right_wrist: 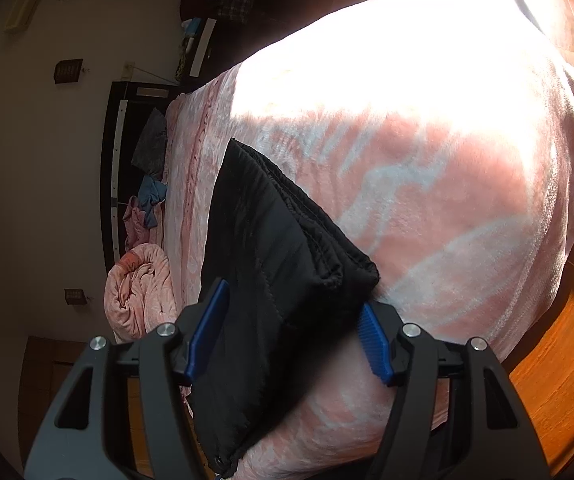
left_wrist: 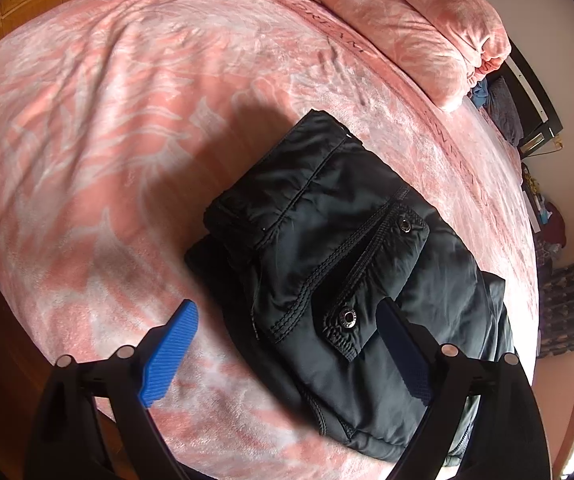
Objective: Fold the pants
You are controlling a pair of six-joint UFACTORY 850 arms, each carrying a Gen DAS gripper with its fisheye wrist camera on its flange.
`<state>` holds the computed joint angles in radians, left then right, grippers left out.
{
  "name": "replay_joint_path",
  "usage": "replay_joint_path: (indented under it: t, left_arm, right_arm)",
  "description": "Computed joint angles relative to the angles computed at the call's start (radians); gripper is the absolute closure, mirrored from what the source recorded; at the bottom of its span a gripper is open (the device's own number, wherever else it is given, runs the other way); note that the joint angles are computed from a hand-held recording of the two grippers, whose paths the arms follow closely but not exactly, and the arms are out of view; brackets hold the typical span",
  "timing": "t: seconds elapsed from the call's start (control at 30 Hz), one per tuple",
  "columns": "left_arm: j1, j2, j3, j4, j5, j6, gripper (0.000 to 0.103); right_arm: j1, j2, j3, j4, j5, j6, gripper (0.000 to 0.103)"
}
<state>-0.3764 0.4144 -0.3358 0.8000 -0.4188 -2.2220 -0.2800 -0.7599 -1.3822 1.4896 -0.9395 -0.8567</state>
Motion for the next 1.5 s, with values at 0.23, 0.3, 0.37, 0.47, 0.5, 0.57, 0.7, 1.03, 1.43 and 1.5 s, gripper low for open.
replay_joint_path:
  t: [0.23, 0.3, 0.37, 0.47, 0.5, 0.57, 0.7, 1.03, 1.43, 1.5]
  left_arm:
    - [-0.048, -0.005, -0.007, 0.083, -0.090, -0.135, 0.012]
    - [-0.073, -0.007, -0.008, 0.121, -0.131, -0.199, 0.012]
    - [-0.082, -0.014, -0.011, 0.131, -0.141, -0.223, 0.012]
    - [-0.107, -0.040, -0.029, 0.119, -0.188, -0.241, 0.012]
    - [-0.122, -0.053, -0.037, 0.122, -0.213, -0.255, 0.012]
    - [-0.158, -0.087, -0.057, 0.120, -0.266, -0.268, 0.012]
    - [-0.254, -0.139, -0.083, 0.148, -0.398, -0.374, 0.011]
    - [-0.399, -0.175, -0.079, 0.189, -0.525, -0.546, 0.005]
    - [-0.378, -0.159, -0.050, 0.210, -0.458, -0.579, 0.004]
    - [-0.383, -0.155, -0.046, 0.216, -0.460, -0.589, 0.004]
  right_arm:
    - [0.021, 0.024, 0.003, -0.029, 0.060, -0.016, 0.082]
    - [0.028, 0.048, 0.011, -0.034, 0.084, -0.029, 0.084]
    - [0.035, 0.073, 0.018, -0.039, 0.103, -0.035, 0.085]
    - [0.054, 0.121, 0.032, -0.056, 0.149, -0.051, 0.085]
    - [0.064, 0.141, 0.039, -0.062, 0.171, -0.062, 0.085]
    - [0.086, 0.182, 0.056, -0.076, 0.218, -0.079, 0.085]
    - [0.119, 0.246, 0.084, -0.070, 0.259, -0.117, 0.085]
    - [0.171, 0.337, 0.105, -0.108, 0.304, -0.126, 0.086]
    - [0.281, 0.465, 0.162, -0.107, 0.412, -0.179, 0.087]
    - [0.297, 0.472, 0.162, -0.114, 0.423, -0.173, 0.087]
